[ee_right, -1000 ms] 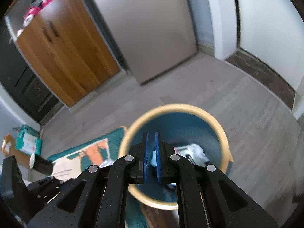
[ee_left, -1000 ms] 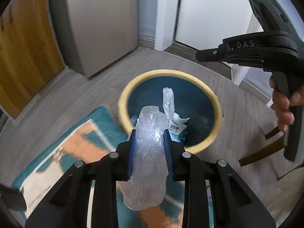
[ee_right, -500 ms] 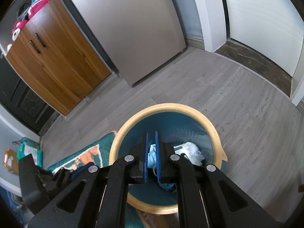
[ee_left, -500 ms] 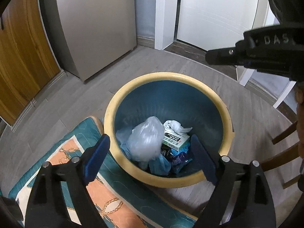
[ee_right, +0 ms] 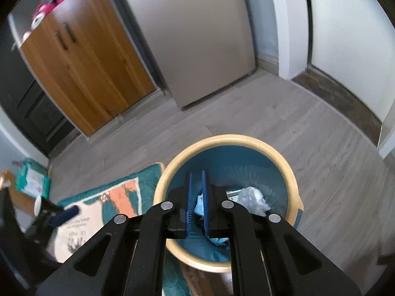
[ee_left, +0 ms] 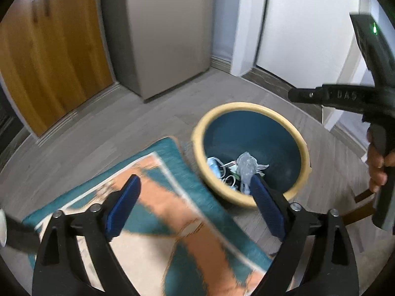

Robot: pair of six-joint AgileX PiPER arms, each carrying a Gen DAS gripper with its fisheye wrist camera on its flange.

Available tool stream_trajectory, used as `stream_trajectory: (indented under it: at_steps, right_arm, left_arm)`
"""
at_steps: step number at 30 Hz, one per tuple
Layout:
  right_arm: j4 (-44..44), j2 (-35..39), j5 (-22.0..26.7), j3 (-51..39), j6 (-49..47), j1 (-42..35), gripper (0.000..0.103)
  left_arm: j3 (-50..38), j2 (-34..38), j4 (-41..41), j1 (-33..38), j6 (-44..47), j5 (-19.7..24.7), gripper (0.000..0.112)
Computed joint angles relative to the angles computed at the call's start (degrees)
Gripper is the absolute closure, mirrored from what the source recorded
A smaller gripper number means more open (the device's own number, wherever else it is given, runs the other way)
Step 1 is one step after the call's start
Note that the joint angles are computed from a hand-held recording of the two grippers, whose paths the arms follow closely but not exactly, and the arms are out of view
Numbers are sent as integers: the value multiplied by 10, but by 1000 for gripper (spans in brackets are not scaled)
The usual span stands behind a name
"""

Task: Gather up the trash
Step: 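Move both tools back over the mat toward the paper cup and tissue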

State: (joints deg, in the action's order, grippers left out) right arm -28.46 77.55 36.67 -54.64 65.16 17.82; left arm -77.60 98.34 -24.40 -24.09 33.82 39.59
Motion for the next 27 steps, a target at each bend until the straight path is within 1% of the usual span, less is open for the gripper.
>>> stream_trajectory:
  at_steps: [1,3,5,7,8,12,14,18,20,23,24,25,27]
  right_arm:
    - [-26,2,15,-7,24,21,71]
    - [-65,7,42,-23,60,61,68]
    - [-86,12,61,-37,81,92,64]
    - [-103,25,78,-58,102,127,56]
    - [-103,33,82,-69,104,141,54]
    - [-109,76,94,-117,122,196,31]
    - [-94,110,88,-151,112,217,30]
    - [-46,201,85,-250,52,260,28]
    - [-20,242,90,-299,24,273,27]
    - [50,321,96,-397,-30,286,26]
    - [63,340,100,-422,-39,290,26]
    - [80,367,107,-458,-56,294,26]
    - [96,412,133,-521,-80,302,26]
  left_arm:
    - [13,-16,-5,16,10,3,21]
    - [35,-46,-10,48,27,10,21]
    - [54,-78,-13,97,41,31,20]
    - [68,-102,-13,139,51,46,20]
    - [70,-109,-15,160,60,55,20]
    - [94,-147,-24,265,105,72,16]
    - [99,-153,-31,312,131,80,16]
    - [105,-148,-62,413,185,93,15]
    - [107,-140,-57,442,194,95,15]
    - [125,-127,-49,481,225,78,15]
    - [129,-120,-46,489,229,83,15]
    - [133,-111,-45,500,236,92,15]
    - [154,-100,-39,510,252,86,15]
